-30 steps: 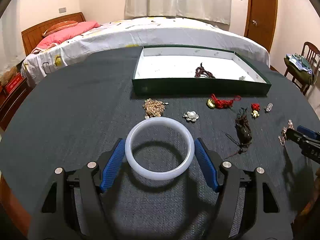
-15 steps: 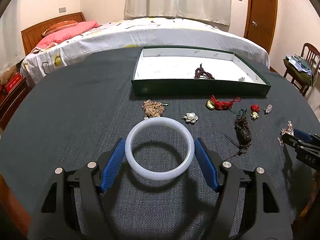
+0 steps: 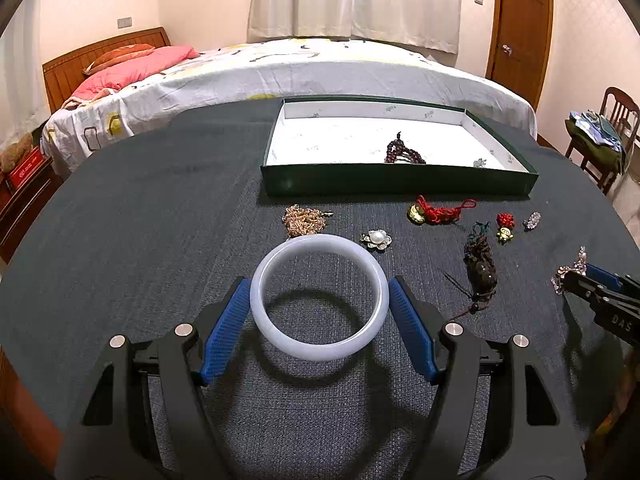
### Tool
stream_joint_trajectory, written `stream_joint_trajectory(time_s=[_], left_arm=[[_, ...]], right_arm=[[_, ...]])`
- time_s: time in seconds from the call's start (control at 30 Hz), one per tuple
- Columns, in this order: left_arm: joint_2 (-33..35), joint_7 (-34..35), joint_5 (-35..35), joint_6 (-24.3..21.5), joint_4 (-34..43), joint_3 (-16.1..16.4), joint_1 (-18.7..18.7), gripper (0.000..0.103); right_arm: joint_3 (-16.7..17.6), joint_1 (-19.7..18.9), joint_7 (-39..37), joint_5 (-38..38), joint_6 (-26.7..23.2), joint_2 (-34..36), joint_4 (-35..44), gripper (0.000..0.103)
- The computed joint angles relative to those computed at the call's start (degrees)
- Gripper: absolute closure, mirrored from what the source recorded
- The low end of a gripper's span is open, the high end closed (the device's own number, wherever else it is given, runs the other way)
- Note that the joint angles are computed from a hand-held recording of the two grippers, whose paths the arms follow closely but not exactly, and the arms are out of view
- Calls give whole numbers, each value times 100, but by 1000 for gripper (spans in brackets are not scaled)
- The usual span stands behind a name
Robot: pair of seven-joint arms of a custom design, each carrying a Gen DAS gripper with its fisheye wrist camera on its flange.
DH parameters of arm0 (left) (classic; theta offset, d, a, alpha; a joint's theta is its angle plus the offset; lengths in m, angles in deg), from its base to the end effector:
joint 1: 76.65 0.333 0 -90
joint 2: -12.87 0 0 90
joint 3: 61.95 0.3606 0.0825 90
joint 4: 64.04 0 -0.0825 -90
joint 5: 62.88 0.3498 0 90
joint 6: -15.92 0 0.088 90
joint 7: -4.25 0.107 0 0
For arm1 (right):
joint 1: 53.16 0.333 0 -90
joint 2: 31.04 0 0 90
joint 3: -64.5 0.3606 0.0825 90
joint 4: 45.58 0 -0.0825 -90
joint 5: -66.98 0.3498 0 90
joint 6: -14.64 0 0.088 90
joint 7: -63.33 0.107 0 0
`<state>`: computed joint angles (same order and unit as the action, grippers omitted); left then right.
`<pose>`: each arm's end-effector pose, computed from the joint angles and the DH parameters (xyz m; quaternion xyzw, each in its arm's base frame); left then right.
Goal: Organize jewelry
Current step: 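Grasp the pearl flower brooch with the right tool, then lower the jade bangle into the box while the right tool places the pearl brooch there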
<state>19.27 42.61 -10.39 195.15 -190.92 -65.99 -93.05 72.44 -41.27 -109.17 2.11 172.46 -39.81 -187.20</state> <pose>0.4902 -0.2546 0.4673 -0.5221 0.7570 -0.3202 0.2276 0.4084 0.1886 0.4459 -0.5282 0.7690 -0.2629 0.2460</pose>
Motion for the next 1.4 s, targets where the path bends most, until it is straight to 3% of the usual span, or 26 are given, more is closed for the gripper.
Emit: stream_joint_trajectory(time_s=[0.3, 0.57, 0.7, 0.9, 1.13, 1.2, 1.33, 1.4], left_arm=[[-86, -285, 344, 53, 50, -5, 25, 34], [-171, -41, 7, 148, 35, -134, 128, 34], [-247, 364, -503, 233, 18, -240, 199, 34], [-302, 276, -392, 360, 187, -205, 145, 34], [-180, 1839, -2170, 480, 347, -665, 342, 34], [-98, 1938, -2268, 513, 500, -529, 189, 34], [148, 1700, -1966, 612, 977, 309, -584, 34], [297, 1818, -2068, 607, 1221, 414, -708, 34]], right_arm=[[64, -8, 7, -67, -73, -179, 55, 55], [132, -60, 39, -187, -72, -342, 157, 55], [180, -96, 64, -291, -94, -432, 253, 55], [207, -164, 77, -532, -89, -511, 487, 55], [196, -195, 109, -925, -98, -384, 957, 55], [162, -189, 136, -1070, -95, -301, 1136, 55], [48, -179, 184, -1382, -83, -92, 1502, 55], [-46, -174, 167, -1502, -35, 69, 1739, 55]])
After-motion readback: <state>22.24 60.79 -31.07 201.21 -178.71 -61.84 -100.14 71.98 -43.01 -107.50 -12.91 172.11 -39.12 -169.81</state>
